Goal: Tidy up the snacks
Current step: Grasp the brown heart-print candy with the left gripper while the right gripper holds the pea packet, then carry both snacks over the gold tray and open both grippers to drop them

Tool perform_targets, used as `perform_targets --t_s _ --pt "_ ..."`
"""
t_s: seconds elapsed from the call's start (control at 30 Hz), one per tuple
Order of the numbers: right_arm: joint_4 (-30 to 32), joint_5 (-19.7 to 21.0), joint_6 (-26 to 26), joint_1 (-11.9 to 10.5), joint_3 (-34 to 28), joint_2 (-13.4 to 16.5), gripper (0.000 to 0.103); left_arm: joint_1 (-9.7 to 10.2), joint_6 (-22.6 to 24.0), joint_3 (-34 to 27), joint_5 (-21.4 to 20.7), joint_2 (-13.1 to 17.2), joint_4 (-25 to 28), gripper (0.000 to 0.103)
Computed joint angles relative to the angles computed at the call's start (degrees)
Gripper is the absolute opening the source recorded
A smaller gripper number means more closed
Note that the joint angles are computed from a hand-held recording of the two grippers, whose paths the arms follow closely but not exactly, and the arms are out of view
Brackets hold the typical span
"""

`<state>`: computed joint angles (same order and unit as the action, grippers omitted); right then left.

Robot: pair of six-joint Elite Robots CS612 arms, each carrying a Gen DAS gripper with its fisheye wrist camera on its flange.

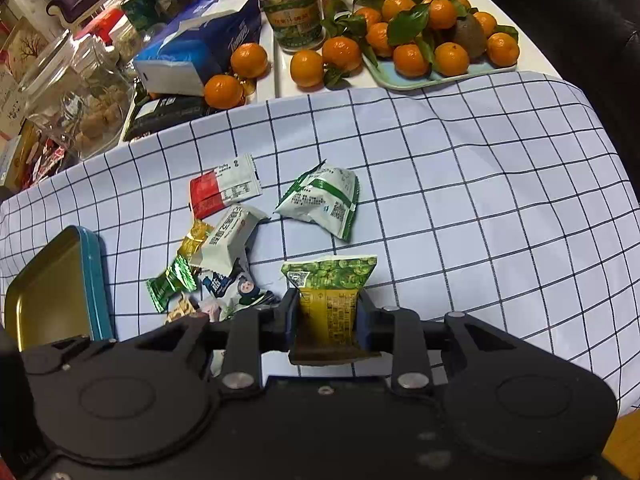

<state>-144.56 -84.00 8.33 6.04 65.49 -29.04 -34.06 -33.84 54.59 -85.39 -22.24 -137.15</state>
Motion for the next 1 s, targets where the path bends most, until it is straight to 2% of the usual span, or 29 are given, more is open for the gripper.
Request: perform_targets --t_s 0.2,0.4,0.53,0.67,0.83,1.0 --pt "3.2 -0.5 -1.0 0.6 -1.6 1.0 0.031 0.31 -6.8 -0.3 1.5 -0.3 1.7 0.048" --pt "3.5 -1.1 -2.0 1.4 -2.5 1.4 0.031 0.01 -10.2 2.4 7.5 -2.2 -0.1 0.048" --pt "3.4 -1.1 -2.6 2.0 -3.1 1.7 0.031 0.64 -14.0 4.7 9.2 -3.7 -2.2 0.048" --pt "3.4 -0.5 -3.3 2.7 -3.8 1.8 0.031 1.01 -17.3 7.0 13.4 -5.2 -2.1 0.048" --pt "2.4 0.3 -4.5 3.9 -4.8 2.1 0.031 1.83 -22.7 10.0 18.1 -7.0 -1.2 0.048" --pt "0.8 0.8 -7.0 5.5 -6.1 2.9 0.031 2.58 -27.8 11.6 22.2 -8.2 3.7 0.048"
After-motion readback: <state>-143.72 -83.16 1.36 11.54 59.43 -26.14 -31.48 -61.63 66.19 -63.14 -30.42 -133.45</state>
